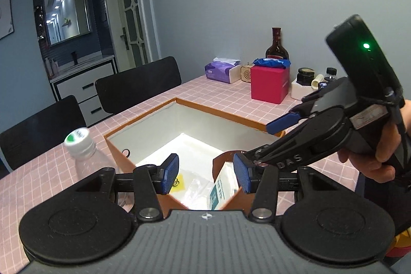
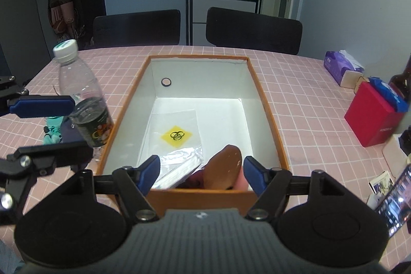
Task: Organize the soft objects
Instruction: 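Open both grippers to drop the fabric and clear bag into the box, then move both tools back toward the pile of soft items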
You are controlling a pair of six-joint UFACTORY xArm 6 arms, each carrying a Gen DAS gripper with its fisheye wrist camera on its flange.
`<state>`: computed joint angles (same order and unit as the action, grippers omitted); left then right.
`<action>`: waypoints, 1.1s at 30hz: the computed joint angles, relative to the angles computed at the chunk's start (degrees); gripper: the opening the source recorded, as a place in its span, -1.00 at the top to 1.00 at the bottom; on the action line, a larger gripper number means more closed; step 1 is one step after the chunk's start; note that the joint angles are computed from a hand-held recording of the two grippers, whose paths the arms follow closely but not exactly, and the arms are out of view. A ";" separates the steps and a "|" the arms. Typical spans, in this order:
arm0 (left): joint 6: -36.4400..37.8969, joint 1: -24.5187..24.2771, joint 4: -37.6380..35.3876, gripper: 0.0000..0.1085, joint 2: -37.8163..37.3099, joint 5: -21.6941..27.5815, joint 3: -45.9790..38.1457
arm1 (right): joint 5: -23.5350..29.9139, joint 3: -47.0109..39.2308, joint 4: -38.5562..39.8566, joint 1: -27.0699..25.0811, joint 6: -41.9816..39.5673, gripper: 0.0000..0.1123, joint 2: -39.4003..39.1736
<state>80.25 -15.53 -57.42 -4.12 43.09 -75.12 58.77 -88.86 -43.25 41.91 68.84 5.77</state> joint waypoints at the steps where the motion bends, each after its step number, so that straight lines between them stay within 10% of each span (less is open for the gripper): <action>1: 0.86 0.90 -1.21 -0.06 -0.49 0.45 0.70 | 0.17 0.39 -0.68 0.82 1.09 -0.27 -0.29; 21: 9.54 13.06 -13.35 -0.06 -9.81 -5.10 17.75 | 3.23 -5.98 -10.08 14.11 17.31 -0.29 10.74; 33: 9.85 19.88 -15.56 -0.06 -4.22 -5.53 15.57 | -1.67 -22.81 -6.65 12.83 10.61 -0.29 25.86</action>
<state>90.10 4.35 -72.98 -8.34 37.56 -59.56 57.10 -111.67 -49.90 54.74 79.45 31.63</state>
